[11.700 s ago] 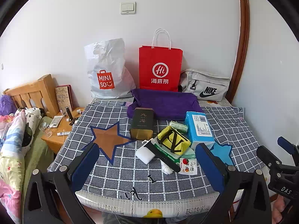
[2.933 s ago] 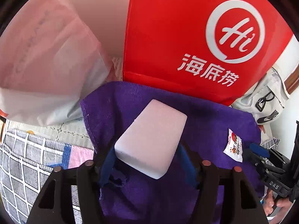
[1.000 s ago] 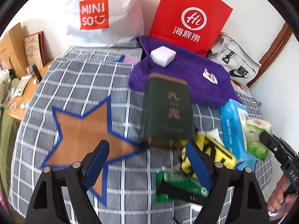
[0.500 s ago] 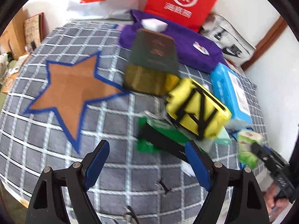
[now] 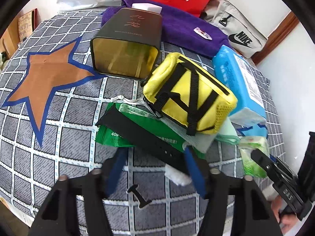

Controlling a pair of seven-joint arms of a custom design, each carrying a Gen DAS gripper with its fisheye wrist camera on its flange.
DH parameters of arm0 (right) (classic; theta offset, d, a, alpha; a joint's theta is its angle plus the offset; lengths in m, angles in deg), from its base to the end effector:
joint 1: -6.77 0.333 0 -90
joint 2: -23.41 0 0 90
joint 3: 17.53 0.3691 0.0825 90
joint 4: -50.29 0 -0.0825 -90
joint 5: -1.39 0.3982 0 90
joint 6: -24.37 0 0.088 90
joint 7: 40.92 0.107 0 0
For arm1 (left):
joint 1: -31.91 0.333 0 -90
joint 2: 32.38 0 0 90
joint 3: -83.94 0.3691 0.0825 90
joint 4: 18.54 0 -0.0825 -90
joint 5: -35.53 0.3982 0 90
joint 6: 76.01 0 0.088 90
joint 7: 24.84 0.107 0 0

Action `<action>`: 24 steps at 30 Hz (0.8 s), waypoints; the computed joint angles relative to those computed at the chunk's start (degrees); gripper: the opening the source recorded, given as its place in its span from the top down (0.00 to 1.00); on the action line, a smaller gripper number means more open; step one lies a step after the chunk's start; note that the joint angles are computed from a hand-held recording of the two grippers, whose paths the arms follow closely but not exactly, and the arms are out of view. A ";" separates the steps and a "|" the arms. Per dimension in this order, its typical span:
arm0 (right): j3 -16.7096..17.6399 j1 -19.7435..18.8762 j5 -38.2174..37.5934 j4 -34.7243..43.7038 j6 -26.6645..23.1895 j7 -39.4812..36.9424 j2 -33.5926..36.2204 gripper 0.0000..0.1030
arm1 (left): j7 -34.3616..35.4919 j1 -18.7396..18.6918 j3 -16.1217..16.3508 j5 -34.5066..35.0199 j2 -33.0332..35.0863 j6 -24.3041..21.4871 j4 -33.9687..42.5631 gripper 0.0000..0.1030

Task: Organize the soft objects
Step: 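Lift the green wipes pack with the right tool while the left tool reaches the black watch strap, then grasp the black watch strap with the left tool while the right tool holds the wipes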

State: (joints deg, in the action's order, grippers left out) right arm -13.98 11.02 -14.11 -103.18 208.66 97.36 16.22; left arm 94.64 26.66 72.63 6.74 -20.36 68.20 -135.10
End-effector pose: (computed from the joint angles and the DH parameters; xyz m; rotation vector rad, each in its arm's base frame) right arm 0.4499 0.0877 0.3918 -1.3604 2.1151 -0.3462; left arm 0.6095 -0.1705 0.4151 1.6425 -2.5384 0.7169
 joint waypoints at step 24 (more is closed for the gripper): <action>0.17 -0.18 -4.68 0.30 -2.32 2.32 0.32 0.70 | 1.70 2.49 2.54 2.32 -0.60 1.90 1.11 0.94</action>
State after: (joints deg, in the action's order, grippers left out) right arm -13.81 10.84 -18.79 -102.88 206.34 99.69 16.54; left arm 96.34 29.15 75.17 9.06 -20.96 70.10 -133.99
